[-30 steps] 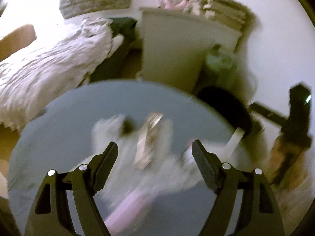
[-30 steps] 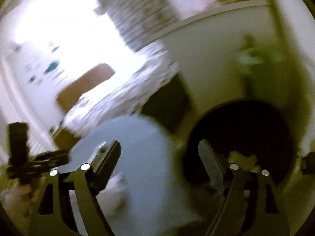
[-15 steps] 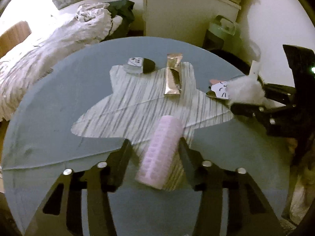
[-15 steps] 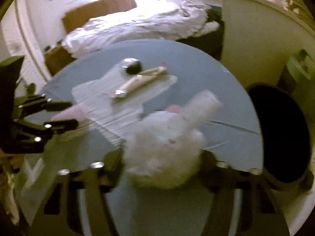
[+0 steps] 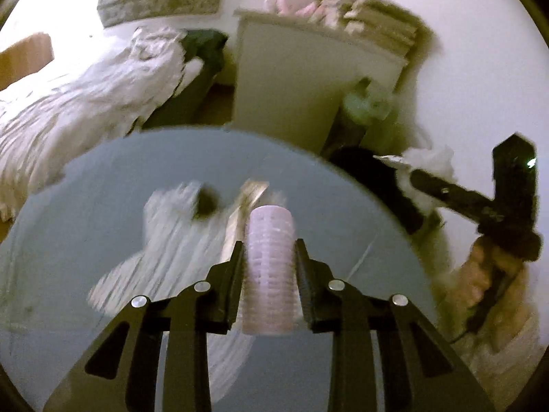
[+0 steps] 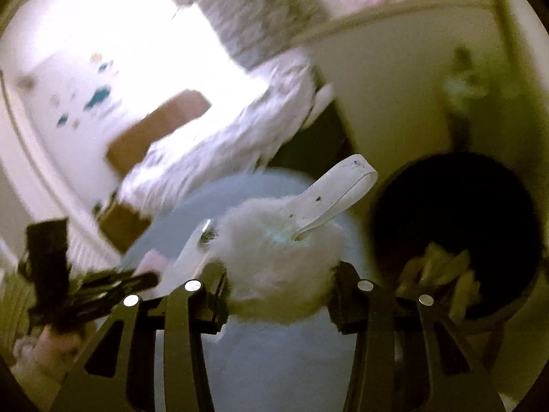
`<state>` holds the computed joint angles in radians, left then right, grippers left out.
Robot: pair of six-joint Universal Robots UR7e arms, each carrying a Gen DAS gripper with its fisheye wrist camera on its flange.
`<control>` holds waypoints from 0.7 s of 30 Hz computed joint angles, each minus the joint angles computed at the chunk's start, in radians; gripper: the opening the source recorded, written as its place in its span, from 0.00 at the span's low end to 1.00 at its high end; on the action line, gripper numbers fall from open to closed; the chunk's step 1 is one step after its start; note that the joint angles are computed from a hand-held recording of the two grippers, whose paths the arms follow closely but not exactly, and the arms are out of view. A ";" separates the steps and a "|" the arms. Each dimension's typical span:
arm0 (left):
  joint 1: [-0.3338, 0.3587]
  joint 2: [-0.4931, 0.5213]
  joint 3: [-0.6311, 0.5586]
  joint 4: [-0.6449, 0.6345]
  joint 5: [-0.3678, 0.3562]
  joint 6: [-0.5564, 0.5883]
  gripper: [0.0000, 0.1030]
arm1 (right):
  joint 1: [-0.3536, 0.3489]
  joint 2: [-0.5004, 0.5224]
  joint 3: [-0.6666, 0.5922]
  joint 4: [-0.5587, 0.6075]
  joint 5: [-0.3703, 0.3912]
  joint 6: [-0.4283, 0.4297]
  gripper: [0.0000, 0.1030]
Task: Collect trash
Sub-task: 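Carry the pink roll and fluffy duster over the bin and release both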
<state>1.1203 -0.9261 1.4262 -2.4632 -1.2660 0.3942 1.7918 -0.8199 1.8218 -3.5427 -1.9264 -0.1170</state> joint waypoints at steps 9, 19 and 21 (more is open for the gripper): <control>-0.096 0.175 -0.141 -0.007 -0.110 -0.005 0.28 | -0.098 -0.065 -0.003 -0.222 -0.095 0.018 0.43; -0.128 0.406 -0.363 0.093 -0.143 -0.011 0.28 | -0.210 -0.073 -0.029 -0.206 -0.050 0.052 0.43; -0.130 0.448 -0.410 0.119 -0.134 -0.014 0.28 | -0.224 -0.073 -0.030 -0.200 -0.045 0.061 0.43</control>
